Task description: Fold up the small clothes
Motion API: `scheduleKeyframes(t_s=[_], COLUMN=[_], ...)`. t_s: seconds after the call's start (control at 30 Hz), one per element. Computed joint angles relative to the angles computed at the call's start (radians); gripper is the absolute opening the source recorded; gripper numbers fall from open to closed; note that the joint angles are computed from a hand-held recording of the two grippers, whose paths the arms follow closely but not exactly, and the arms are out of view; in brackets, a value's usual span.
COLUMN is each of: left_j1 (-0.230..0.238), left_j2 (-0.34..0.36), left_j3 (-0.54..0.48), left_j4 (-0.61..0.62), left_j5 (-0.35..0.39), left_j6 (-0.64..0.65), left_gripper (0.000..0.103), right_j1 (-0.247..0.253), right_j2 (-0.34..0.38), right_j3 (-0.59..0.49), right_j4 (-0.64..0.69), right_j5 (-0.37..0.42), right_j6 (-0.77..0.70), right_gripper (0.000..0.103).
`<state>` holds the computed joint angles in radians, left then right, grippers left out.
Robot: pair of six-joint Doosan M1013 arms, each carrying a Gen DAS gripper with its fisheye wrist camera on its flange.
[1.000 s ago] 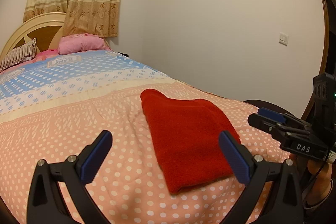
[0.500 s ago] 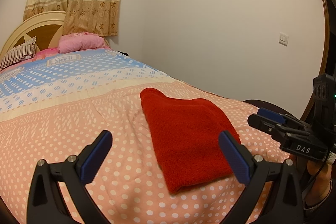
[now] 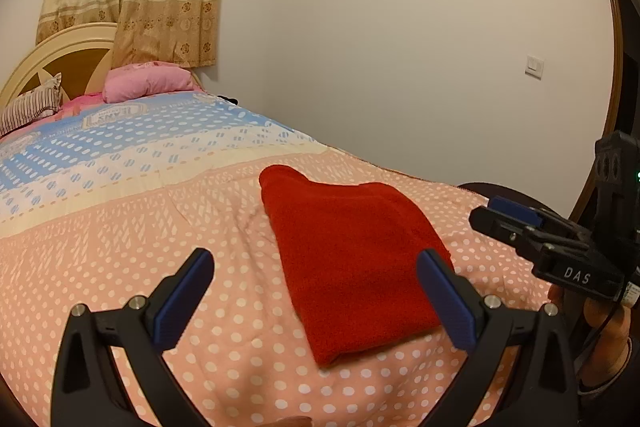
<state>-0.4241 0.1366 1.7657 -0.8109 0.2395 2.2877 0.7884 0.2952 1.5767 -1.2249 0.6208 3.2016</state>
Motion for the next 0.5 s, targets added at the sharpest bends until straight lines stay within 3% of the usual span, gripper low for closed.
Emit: scheduleKeyframes(t_s=[0.23, 0.4, 0.5], left_j1=[-0.001, -0.012, -0.01], left_j2=[-0.003, -0.002, -0.001], left_j3=[0.001, -0.001, 0.0], left_j4=[0.043, 0.237, 0.217], left_j5=[-0.013, -0.034, -0.032], left_j6=[-0.048, -0.224, -0.199], left_gripper=[0.103, 0.103, 0.103], right_j1=[0.003, 0.001, 0.0], right_j2=[0.0, 0.001, 0.003], right_j3=[0.001, 0.0, -0.002], right_j4=[0.0, 0.01, 0.016], right_j5=[0.001, -0.005, -0.007], right_j6=[0.003, -0.006, -0.013], right_gripper=[0.066, 0.066, 0.066])
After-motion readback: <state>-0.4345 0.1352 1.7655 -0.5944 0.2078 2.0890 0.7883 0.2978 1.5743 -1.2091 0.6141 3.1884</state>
